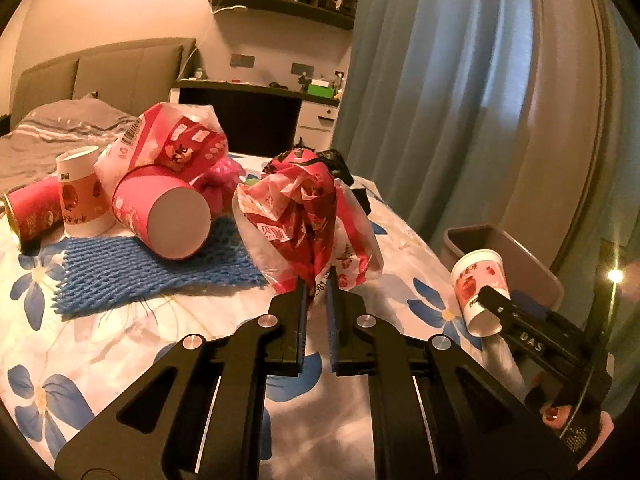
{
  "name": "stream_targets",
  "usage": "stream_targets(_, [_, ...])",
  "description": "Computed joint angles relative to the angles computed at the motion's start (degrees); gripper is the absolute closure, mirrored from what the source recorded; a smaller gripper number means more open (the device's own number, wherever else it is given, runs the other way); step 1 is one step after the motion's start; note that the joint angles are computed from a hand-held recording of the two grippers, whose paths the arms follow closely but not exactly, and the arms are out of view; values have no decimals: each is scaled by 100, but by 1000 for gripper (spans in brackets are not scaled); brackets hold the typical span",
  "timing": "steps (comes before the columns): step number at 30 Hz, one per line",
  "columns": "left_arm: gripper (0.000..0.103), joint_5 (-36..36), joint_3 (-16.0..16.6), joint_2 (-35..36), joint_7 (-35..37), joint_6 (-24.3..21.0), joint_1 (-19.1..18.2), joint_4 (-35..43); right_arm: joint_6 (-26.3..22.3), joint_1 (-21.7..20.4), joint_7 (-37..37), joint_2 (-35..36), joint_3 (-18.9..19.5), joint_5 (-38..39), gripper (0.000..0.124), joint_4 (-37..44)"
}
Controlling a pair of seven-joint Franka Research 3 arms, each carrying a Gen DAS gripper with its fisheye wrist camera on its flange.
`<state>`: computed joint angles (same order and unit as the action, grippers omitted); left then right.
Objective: Collect trash
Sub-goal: 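Close the right tool around the white apple-print paper cup, then lift both items over the brown bin and open the left tool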
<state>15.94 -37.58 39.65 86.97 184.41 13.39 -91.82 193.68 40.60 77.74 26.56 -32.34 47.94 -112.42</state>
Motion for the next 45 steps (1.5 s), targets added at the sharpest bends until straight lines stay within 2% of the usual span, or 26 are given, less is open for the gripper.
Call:
stream_targets(4, [95,1,-56,22,37,-37,37,3,-119,-90,79,23,44,-147,60,44])
stream_targets(9, [95,-15,-48,22,44,-48,19,4,-125,-9,240,34,-71,-321,61,12])
stream_targets(13, [95,-46,-35,42,85,-94,-17,52,-74,79,219,3,-161,-360,67,-69])
stream_targets(15, [95,-73,-4,49,101,-107,-60,78,-38,-97,206,-50,25,-408,68,-83])
stream_targets(20, [95,-128,-21,47,160,-113,-53,74,-49,-202,113,-84,141,-358,67,-91])
stream_targets(25, [95,-151,22,37,183,-105,-108,66,-283,190,234,43,-336,-341,66,-50])
stream_targets(29, [95,-166,32,33,188,-118,-129,68,-324,174,530,89,-376,-595,66,-55])
stream_targets(34, [95,-189,4,44,246,-150,-117,69,-196,56,651,39,-255,-834,68,-119])
stream_targets(37, [95,-193,5,45,279,-134,-126,78,42,-38,519,-99,-82,-772,69,-243])
stream_targets(41, [95,-179,-33,42,317,-97,-115,76,498,-293,236,-386,324,-700,69,-467])
stream_targets(45, [95,-126,-53,-2,317,-51,-123,49,1039,-759,162,-789,892,-865,69,-808])
